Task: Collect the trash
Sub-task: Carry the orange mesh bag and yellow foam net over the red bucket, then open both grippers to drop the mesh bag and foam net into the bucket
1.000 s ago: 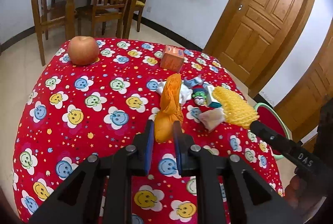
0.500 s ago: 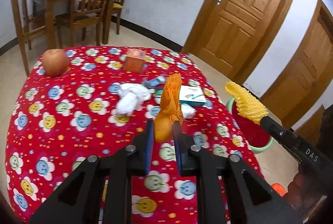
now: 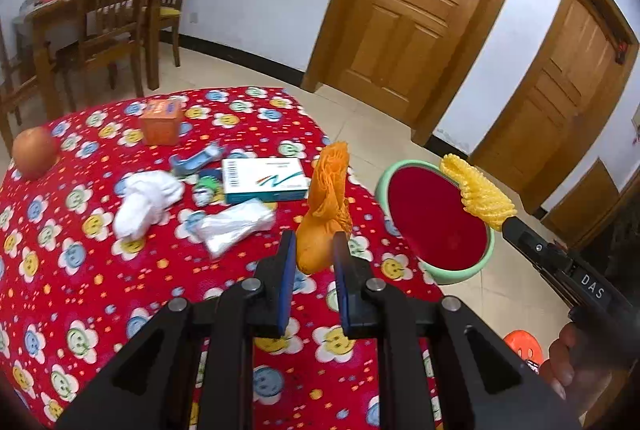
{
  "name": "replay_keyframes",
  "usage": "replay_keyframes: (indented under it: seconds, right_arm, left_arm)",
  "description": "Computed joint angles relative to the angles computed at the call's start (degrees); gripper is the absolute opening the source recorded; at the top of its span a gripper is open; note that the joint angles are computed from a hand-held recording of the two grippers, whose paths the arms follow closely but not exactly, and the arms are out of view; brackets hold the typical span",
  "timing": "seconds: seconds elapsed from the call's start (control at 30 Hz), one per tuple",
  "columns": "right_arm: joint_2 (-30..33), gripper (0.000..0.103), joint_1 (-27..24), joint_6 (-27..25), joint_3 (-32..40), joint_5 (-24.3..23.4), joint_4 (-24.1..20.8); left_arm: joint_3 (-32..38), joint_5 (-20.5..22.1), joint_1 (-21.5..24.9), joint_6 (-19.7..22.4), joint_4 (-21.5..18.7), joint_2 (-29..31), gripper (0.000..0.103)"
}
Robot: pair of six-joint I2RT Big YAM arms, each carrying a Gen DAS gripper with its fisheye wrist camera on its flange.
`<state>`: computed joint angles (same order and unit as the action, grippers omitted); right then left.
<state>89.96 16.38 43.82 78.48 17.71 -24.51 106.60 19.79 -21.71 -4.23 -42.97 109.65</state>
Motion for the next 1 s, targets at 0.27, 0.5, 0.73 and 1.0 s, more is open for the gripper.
replay_keyframes:
  seconds: [0.27,0.5,0.73,1.0]
  right_arm:
    - [-1.6,0.005,-3.4,2.7,-3.8,0.4,0.3]
    - [-1.3,0.005,-5.9,5.0,-5.5,-0.2,0.0]
    - [-0.1,0.005,-8.5,6.8,-6.6,-0.8,-0.9]
    - [1.4,0.008,-10.5,8.1,-6.5,-1.0,-2.4]
  left_arm:
    - [4.8,-0.7,-2.8,1.4,-2.2,2.9,0.017]
    - [9.9,-1.5,-4.9,2.4,-4.9,6.7,0.017]
    - [13.3,-1.5,-6.1,3.1,-6.7,9.3,0.017]
    - [16.6,-1.8,-7.0,3.5,-8.4,11.6,0.017]
